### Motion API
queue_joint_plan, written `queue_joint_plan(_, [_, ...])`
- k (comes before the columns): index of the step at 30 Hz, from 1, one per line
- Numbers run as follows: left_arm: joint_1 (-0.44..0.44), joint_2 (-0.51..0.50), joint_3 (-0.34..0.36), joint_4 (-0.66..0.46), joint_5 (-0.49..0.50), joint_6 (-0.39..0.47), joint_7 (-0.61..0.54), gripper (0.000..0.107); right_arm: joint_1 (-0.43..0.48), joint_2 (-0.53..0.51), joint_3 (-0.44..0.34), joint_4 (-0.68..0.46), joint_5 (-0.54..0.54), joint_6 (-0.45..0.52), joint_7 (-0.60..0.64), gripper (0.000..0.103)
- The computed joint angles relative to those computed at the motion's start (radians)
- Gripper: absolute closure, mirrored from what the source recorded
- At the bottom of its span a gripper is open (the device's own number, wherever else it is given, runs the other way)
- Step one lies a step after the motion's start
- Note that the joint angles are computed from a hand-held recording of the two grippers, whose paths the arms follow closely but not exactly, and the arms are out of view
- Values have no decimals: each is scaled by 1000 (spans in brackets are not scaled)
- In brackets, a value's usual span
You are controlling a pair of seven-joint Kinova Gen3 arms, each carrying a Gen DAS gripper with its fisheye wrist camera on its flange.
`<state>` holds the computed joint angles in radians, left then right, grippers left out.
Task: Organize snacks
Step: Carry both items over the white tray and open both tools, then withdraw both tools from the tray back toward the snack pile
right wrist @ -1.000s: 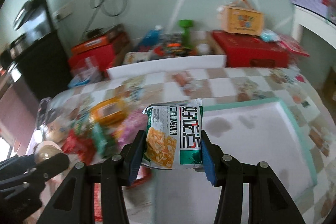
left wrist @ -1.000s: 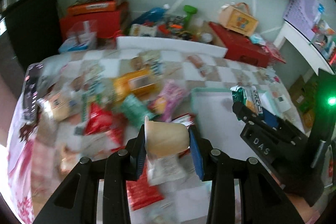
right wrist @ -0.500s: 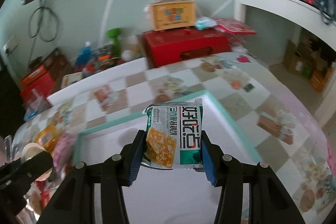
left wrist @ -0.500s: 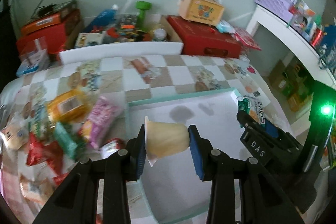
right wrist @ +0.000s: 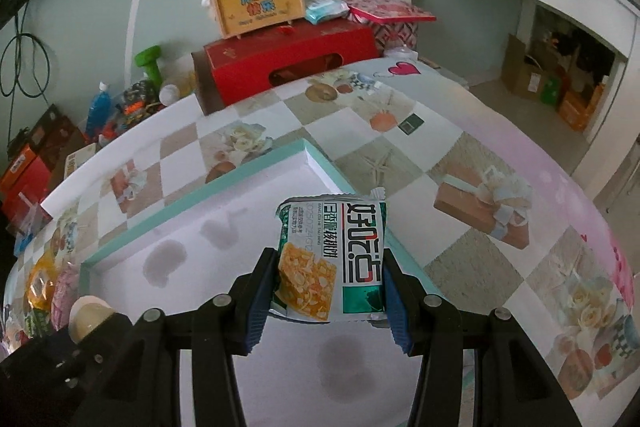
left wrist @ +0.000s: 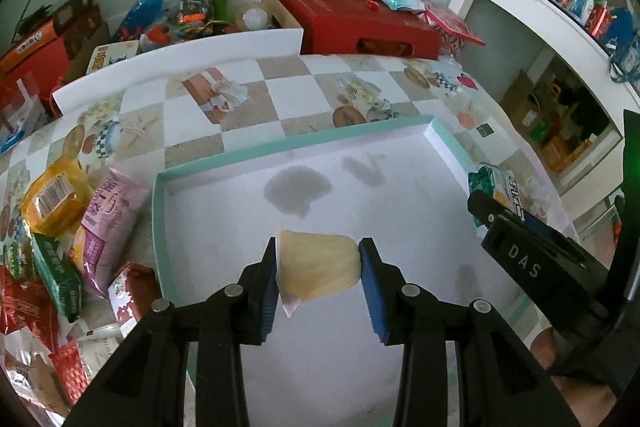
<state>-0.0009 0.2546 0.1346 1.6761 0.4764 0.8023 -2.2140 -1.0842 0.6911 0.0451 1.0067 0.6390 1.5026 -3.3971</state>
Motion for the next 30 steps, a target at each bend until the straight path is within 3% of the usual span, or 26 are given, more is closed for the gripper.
queue_joint_plan(5, [7,3,-3,1,-13,-4,15,68,5,5,-4,-6,-5,-11,15,50])
queue_joint_plan(7, [14,-4,-5,7,-25,-20,23,55,8,2,-5,1,-7,-28,18,49])
queue_joint_plan(8, [15,-7,-4,9,-29,-25,23,42,8,-1,-5,8,-8,-37,14,48])
queue_joint_plan(9, [11,-11,-2,13,-23,-29,17,40,9,-5,-6,14,-8,-47,11,48])
queue_joint_plan(17, [10,-18,-11,1,-33,-18,34,40,6,-1,-3,3,-11,-39,19,48])
queue_joint_plan(19, [15,-15,-17,-5,-49,-14,58,39,7,-1,-2,3,-12,-41,17,40])
queue_joint_plan(21, [39,-16,-31,-8,-101,-29,119,20,6,1,0,2,-13,-39,12,19])
queue_joint_plan(24, [67,-33,-44,20,-171,-107,191,11,2,7,4,0,-8,-30,5,5])
queue_joint_plan(27, [93,-44,-54,40,-249,-169,266,7,-5,6,8,7,7,-36,0,0])
queue_joint_plan(30, [83,-47,-46,55,-262,-208,290,5,-10,4,7,13,22,-47,3,0])
